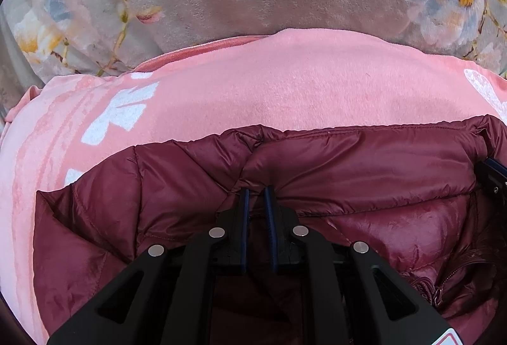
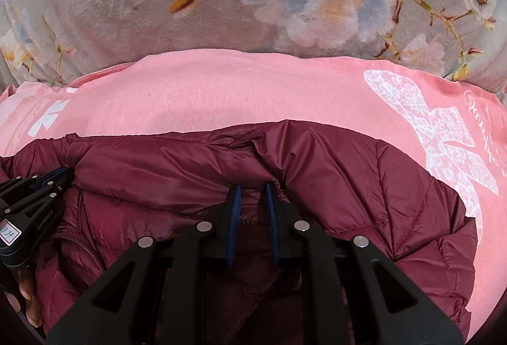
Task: Fold large clothes
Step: 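Grasp the hem with both tools and fold it up toward the collar, then open both tools and lift them off the folded jacket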
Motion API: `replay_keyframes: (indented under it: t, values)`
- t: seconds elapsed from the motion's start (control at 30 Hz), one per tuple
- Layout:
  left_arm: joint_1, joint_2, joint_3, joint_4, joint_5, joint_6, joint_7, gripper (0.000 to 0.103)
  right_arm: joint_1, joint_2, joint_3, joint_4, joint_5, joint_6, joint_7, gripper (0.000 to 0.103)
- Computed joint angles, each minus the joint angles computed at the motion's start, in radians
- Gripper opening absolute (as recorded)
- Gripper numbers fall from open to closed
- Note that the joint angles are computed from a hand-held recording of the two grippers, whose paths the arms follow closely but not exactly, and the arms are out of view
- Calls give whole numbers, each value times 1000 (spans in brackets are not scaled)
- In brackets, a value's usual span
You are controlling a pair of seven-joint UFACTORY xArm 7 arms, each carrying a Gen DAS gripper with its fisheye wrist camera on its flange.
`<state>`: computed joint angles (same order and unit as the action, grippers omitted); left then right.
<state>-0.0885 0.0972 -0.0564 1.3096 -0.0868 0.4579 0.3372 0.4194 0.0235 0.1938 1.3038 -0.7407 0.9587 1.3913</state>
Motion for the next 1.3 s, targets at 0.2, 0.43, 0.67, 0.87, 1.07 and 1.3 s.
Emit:
replay_keyframes:
  t: [0.2,0.43,0.67,0.87,1.07,1.3]
  values:
    - [-7,1,4,-3,48,-10,-28,13,3,6,1,7,0,12,-14,16]
    - [-18,1,10,-11,127,-26,-77,12,6,9,-2,12,4,20,-29,16]
    - [-21,1,10,-15,168,-31,-105,12,8,13,-3,17,5,22,-30,16]
    - [-23,-4,10,-21,184,-31,-115,12,-7,-15,-12,-24,23,-45,-5,16]
    - [4,-92,17,-79,175,5,-127,24,-16,-80,58,-28,49,54,47,20]
    - [-2,-552,250,-406,-234,154,424,76,113,-488,306,-207,122,301,136,71]
